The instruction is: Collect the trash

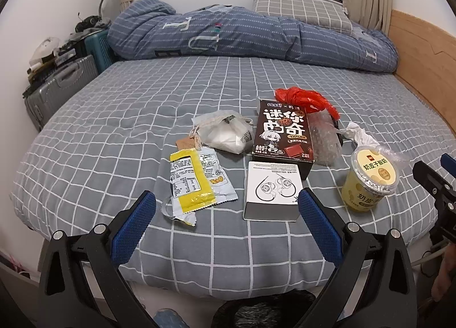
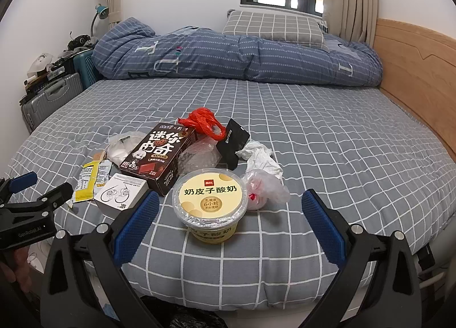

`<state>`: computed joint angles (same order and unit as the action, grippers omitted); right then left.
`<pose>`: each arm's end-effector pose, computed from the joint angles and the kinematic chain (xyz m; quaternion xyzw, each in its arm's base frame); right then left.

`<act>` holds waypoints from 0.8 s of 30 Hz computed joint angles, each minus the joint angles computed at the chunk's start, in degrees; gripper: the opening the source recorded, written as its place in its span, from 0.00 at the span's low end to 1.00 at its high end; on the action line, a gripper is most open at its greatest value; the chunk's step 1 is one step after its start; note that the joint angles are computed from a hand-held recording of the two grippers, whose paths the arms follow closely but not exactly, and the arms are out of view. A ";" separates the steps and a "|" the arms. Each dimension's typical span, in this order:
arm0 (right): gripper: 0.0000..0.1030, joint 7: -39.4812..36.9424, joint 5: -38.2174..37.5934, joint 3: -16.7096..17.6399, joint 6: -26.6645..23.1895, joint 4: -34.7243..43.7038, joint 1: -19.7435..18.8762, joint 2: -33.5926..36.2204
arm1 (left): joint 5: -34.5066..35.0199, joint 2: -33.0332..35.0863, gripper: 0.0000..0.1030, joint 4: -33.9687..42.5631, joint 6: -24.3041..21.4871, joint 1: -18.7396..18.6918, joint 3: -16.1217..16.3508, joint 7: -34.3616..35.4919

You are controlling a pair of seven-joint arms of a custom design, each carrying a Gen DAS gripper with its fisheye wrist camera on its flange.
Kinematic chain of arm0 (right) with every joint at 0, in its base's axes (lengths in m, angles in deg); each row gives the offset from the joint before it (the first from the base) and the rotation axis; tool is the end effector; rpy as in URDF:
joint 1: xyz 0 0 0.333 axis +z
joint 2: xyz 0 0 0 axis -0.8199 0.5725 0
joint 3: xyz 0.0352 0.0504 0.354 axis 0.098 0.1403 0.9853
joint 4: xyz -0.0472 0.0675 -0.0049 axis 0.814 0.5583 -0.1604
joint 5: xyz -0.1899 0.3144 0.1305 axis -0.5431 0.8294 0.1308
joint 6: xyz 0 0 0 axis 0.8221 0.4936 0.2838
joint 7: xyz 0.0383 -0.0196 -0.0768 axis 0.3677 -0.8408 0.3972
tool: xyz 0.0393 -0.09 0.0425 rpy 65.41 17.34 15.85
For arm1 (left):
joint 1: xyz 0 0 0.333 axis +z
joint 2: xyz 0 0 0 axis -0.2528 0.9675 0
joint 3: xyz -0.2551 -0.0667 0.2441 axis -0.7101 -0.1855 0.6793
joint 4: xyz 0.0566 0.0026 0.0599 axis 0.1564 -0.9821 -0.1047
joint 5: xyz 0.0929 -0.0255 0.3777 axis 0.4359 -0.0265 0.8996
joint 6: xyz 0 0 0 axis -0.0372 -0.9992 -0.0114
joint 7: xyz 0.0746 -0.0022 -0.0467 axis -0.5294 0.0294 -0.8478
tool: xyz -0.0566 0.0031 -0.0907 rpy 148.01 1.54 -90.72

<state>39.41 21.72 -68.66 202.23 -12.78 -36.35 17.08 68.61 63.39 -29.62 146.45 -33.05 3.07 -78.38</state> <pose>0.7041 0.2546 0.5073 -0.7418 0.5122 -0.2566 0.3487 0.6230 -0.2643 0.4850 -0.7487 0.5318 -0.2154 0.3320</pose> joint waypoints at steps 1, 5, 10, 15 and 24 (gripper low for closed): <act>0.93 0.06 -0.05 -0.10 0.03 -0.02 0.09 0.00 | 0.05 -0.04 0.94 -0.05 0.05 -0.03 0.01 -0.11; 0.93 0.16 -0.05 -0.14 0.03 0.02 0.14 0.01 | 0.29 -0.21 0.94 -0.24 0.00 -0.02 0.06 -0.70; 0.93 0.27 -0.15 -0.24 0.08 -0.05 0.22 0.00 | 0.80 -0.59 0.94 -0.47 -0.39 0.00 0.02 -1.28; 0.93 0.40 -0.29 -0.35 -0.03 0.11 0.27 0.04 | 1.04 -0.98 0.94 -0.85 -0.19 0.28 -0.16 -1.64; 0.93 0.54 -0.42 -0.43 0.11 -0.04 0.31 0.01 | 0.84 -1.05 0.94 -0.75 -0.34 0.41 -0.36 -1.41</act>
<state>39.95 21.30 -69.09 202.34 -12.81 -36.04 17.09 69.45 62.34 -30.37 146.11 -32.64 2.71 -79.79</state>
